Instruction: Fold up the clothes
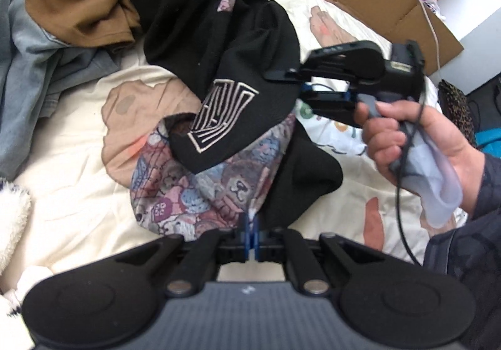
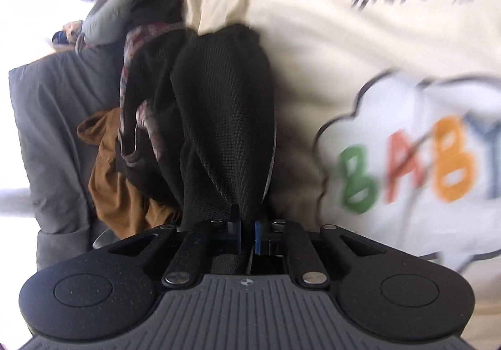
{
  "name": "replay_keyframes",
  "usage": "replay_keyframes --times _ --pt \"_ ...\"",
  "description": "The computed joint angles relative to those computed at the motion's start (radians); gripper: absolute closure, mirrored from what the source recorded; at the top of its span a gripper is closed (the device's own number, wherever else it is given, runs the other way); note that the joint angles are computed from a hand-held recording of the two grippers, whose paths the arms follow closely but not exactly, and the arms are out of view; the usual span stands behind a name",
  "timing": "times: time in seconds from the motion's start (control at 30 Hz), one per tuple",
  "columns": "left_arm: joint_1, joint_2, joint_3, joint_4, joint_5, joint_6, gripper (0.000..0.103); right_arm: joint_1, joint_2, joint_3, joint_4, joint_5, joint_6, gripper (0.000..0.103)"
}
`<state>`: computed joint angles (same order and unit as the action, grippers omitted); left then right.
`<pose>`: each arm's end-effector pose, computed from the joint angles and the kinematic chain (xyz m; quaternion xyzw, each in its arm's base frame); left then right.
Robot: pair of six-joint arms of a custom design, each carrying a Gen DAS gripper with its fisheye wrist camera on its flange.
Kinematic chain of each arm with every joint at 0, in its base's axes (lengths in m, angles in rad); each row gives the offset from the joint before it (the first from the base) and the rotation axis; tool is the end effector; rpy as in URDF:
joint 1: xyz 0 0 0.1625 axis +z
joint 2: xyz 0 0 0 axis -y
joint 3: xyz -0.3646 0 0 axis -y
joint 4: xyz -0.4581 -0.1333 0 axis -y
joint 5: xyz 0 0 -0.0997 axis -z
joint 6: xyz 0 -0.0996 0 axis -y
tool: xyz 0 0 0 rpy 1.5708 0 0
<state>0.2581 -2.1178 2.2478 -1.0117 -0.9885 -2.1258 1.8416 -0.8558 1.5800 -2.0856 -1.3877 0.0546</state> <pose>-0.2311 -0.2555 0.2869 -0.2675 0.8665 -0.3151 0.2800 0.3223 -0.5948 0.0178 -0.0974 0.9856 0.1174 0.0729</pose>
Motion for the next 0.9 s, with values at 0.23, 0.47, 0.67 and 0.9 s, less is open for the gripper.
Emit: replay_keyframes --times 0.23,0.47,0.67,0.9 --pt "-0.004 0.051 -0.052 0.054 0.06 0.044 0.089 -0.008 -0.051 -0.07 0.041 -0.097 -0.051 0.102" --pt "0.029 0.105 -0.114 0.088 0.128 0.056 0.079 -0.023 -0.104 -0.111 0.058 -0.193 -0.075 0.103" --pt "0.061 0.157 -0.156 0.088 0.167 0.062 0.077 -0.039 -0.142 -0.149 0.077 -0.301 -0.077 0.103" --pt "0.079 0.201 -0.18 0.064 0.176 0.084 0.077 -0.058 -0.156 -0.204 0.083 -0.394 -0.075 0.103"
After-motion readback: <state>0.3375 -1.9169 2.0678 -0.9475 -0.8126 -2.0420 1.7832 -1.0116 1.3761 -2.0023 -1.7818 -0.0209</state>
